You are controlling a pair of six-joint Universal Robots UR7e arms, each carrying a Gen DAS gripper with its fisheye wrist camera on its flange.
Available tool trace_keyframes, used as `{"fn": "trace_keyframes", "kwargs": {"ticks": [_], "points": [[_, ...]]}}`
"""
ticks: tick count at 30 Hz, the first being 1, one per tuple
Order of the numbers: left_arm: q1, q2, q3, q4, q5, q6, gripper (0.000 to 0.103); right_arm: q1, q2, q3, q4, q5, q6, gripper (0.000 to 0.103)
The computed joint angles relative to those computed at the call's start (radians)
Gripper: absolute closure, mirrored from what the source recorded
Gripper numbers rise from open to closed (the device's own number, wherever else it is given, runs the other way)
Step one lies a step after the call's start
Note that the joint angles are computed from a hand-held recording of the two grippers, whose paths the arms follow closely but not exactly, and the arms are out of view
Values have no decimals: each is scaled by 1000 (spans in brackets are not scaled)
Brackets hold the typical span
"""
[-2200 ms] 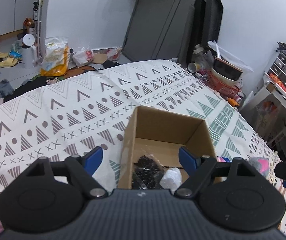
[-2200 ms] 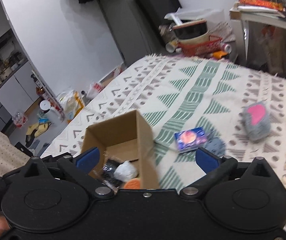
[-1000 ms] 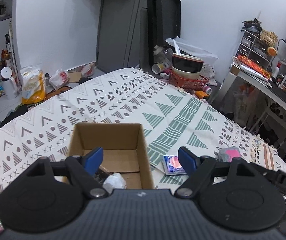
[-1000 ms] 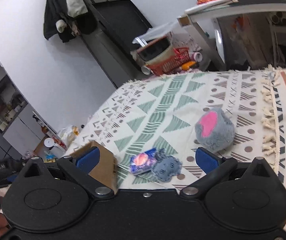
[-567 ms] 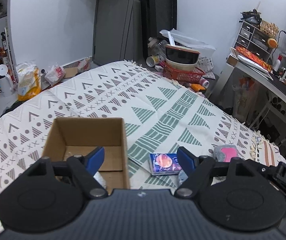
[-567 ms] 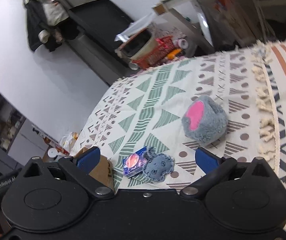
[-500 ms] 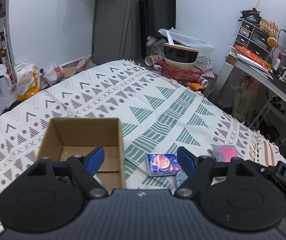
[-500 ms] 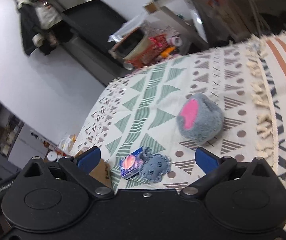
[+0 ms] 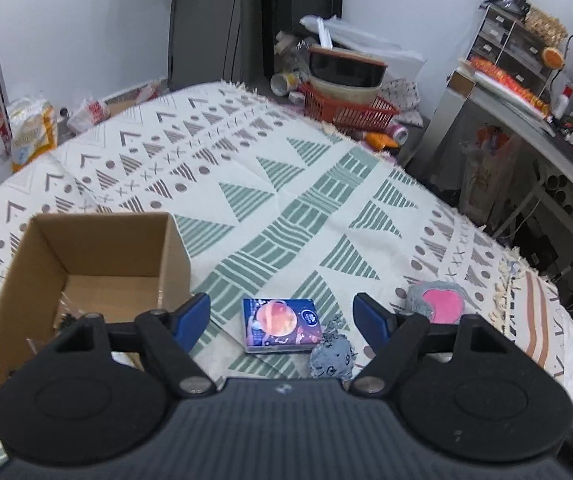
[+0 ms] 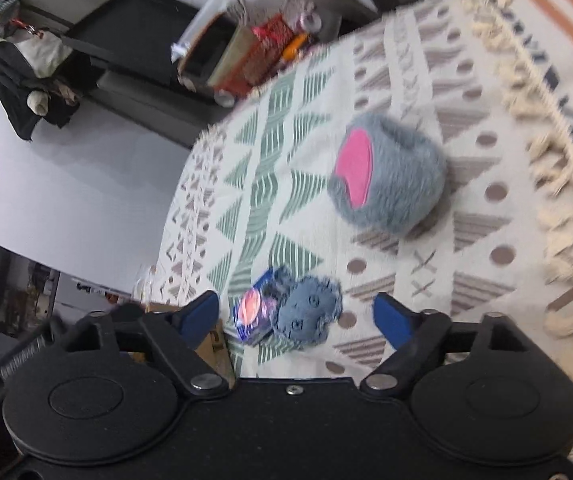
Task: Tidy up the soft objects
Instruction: 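Grasp the blue-gray plush with right tool while left tool grasps the blue snack box, then lift the snack box with left tool while right tool lifts the denim plush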
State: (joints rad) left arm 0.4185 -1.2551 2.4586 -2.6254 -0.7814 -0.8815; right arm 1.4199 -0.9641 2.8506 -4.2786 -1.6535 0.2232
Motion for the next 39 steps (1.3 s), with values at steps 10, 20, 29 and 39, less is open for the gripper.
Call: {"fn": "trace_keyframes", "kwargs": {"ticks": [10,20,29,39], "points": [[113,129,-92,16,-77,-7,44,-52,46,-67,115,39,48,43],[175,218,-137,-3,-115,23,46,-43,78,-139,194,4,43,43],[203,269,-161,-22,-113,55,44,-22,107,-174,191,-37,-4,61],[197,305,-197,73,-65,33,29,-42,103,-144,137,-48,3,73]]}}
